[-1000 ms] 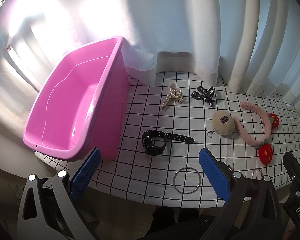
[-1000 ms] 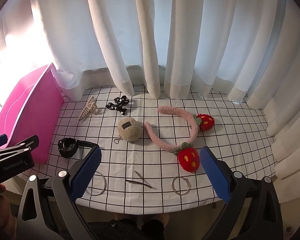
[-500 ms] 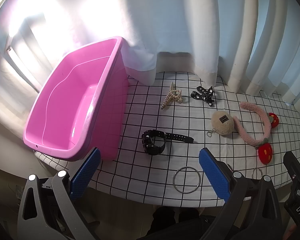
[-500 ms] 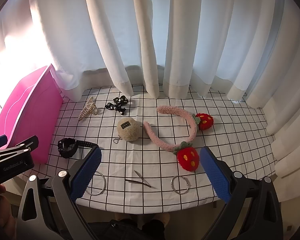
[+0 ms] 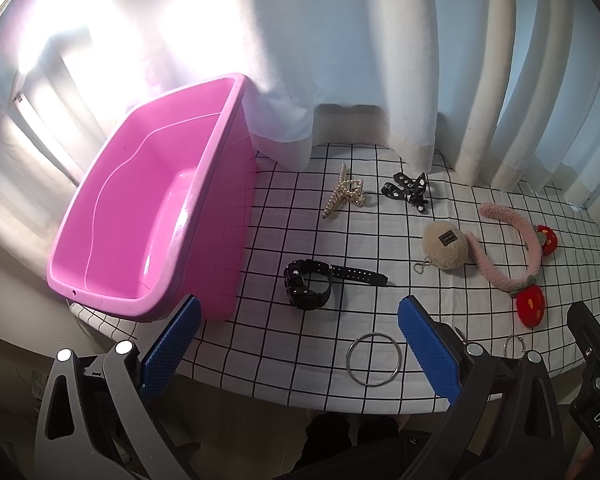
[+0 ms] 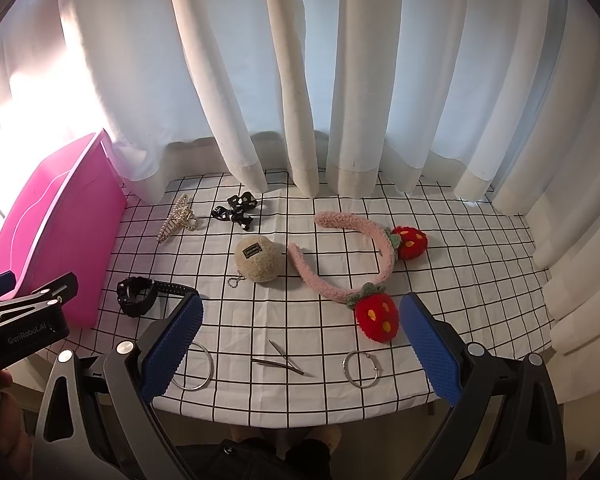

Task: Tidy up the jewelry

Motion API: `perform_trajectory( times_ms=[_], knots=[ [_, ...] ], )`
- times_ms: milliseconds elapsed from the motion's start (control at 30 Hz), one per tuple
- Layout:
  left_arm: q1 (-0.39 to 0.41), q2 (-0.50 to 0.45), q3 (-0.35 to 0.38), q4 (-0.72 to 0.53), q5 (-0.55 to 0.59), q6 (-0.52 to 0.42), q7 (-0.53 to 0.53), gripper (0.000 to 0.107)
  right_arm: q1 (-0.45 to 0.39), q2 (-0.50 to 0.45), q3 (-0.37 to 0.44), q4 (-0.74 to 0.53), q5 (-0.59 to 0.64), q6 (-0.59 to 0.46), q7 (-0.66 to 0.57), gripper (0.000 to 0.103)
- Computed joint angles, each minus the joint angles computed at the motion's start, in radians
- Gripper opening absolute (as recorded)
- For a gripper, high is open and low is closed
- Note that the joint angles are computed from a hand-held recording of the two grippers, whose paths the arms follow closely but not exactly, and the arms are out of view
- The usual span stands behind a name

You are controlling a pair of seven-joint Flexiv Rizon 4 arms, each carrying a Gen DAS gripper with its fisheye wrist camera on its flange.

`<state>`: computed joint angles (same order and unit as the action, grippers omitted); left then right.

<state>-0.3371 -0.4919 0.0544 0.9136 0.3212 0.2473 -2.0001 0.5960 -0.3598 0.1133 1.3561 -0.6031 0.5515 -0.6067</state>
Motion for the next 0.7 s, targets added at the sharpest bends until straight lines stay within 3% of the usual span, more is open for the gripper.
perform_trajectory(
  times_ms=[700],
  knots=[
    [0.001, 0.007, -0.001, 0.011, -0.002, 0.004, -0.003, 0.097, -0.001, -0.006, 0.0, -0.011, 0.008, -0.002, -0.01, 0.094]
  ],
)
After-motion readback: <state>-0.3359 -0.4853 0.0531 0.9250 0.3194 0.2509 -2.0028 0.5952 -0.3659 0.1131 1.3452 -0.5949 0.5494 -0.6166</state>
